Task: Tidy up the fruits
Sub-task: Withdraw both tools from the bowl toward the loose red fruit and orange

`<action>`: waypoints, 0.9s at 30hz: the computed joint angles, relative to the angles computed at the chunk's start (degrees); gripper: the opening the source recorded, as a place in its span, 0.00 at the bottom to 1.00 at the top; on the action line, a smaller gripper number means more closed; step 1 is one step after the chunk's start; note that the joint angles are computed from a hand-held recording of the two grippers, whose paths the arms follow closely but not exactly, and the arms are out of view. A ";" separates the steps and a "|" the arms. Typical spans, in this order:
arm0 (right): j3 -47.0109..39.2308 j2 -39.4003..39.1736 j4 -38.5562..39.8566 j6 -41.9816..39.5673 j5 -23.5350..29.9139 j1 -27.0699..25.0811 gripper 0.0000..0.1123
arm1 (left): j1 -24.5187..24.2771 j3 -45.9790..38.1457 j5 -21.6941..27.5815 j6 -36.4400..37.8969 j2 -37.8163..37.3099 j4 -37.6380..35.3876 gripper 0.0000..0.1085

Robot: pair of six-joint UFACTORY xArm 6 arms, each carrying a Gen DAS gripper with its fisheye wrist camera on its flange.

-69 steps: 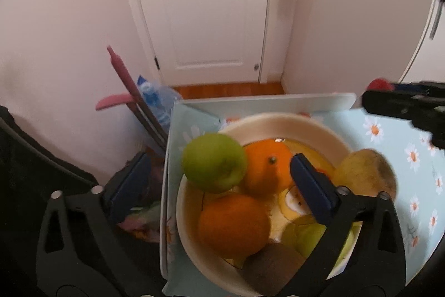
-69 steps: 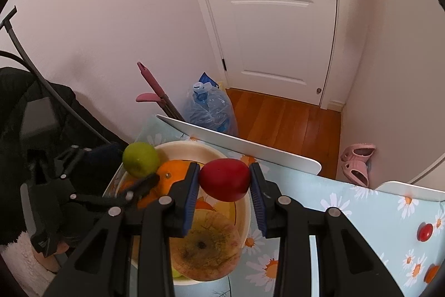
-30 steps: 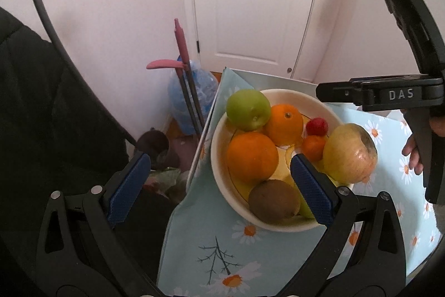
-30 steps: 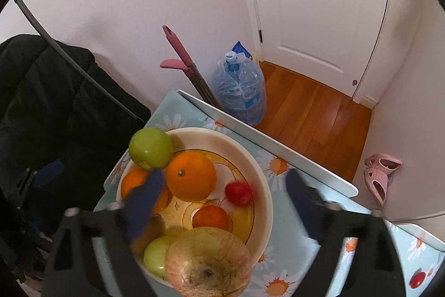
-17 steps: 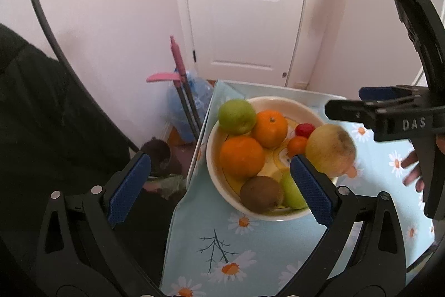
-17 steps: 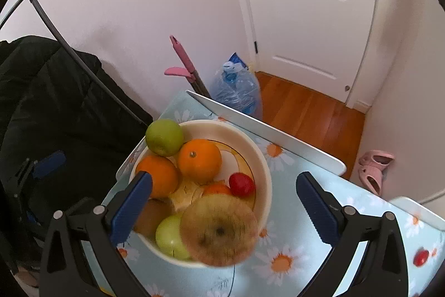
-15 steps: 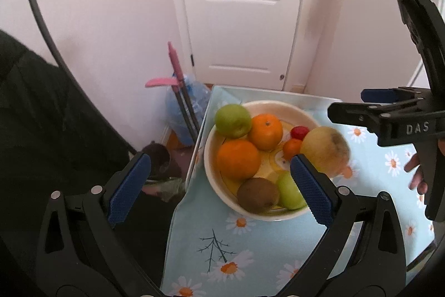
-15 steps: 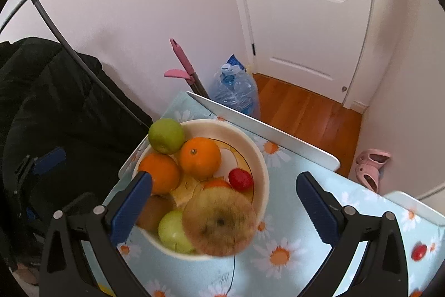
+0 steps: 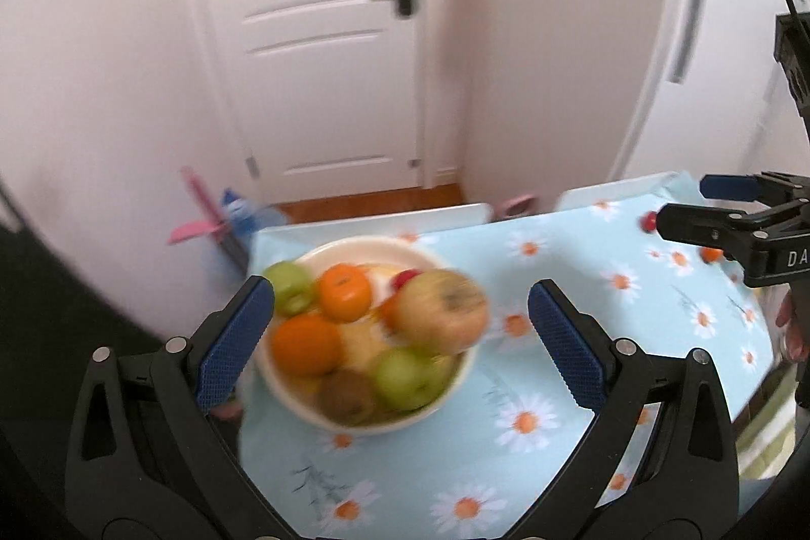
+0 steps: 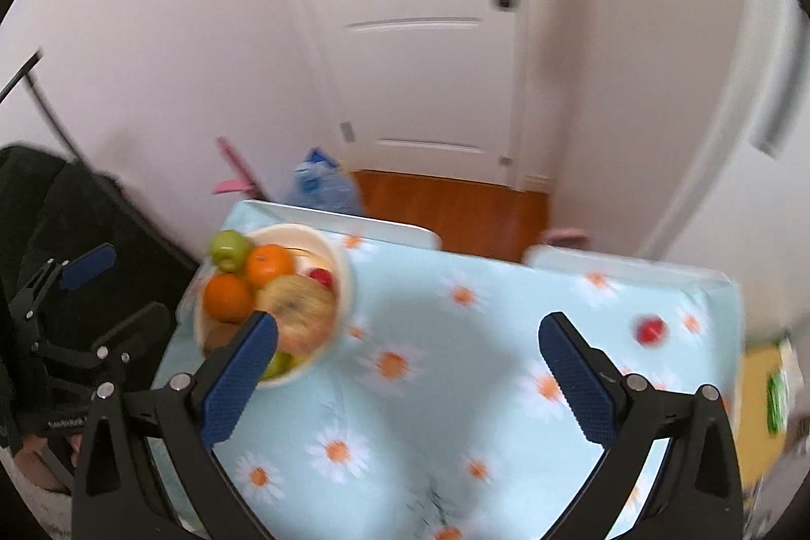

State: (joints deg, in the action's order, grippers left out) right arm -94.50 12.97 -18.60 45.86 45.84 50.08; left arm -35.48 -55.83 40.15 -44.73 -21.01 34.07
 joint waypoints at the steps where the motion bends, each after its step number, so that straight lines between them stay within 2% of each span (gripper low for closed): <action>1: 2.74 -2.37 -1.21 2.38 0.39 -0.19 0.91 | -0.07 -0.81 -1.08 1.23 1.09 -0.87 0.95; 5: 12.95 -11.41 -5.65 11.39 3.16 -1.12 0.92 | -1.79 -5.41 -5.48 5.27 7.12 -4.37 0.95; 9: 20.74 -18.41 -9.84 18.24 6.07 -1.85 0.92 | -4.11 -13.44 -5.98 8.90 15.38 -5.39 0.95; 12: 25.81 -22.56 -11.24 22.02 7.52 -2.98 0.92 | -5.43 -19.54 -7.50 14.19 21.71 -9.86 0.95; 17: 32.80 -27.64 -13.72 30.26 8.13 -5.22 0.92 | -7.46 -29.98 -6.30 20.90 31.65 -13.01 0.95; 22: 36.31 -29.11 -14.04 34.75 9.78 -7.63 0.92 | -8.85 -42.67 -3.14 29.59 43.35 -20.20 0.95; 27: 40.57 -30.06 -13.42 40.30 7.62 -9.68 0.92 | -10.26 -56.69 1.54 36.60 55.21 -24.11 0.95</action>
State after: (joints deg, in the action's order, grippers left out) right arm -53.93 -17.08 -32.01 86.16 53.46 40.40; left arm -45.74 -112.51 41.69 -8.13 34.20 9.96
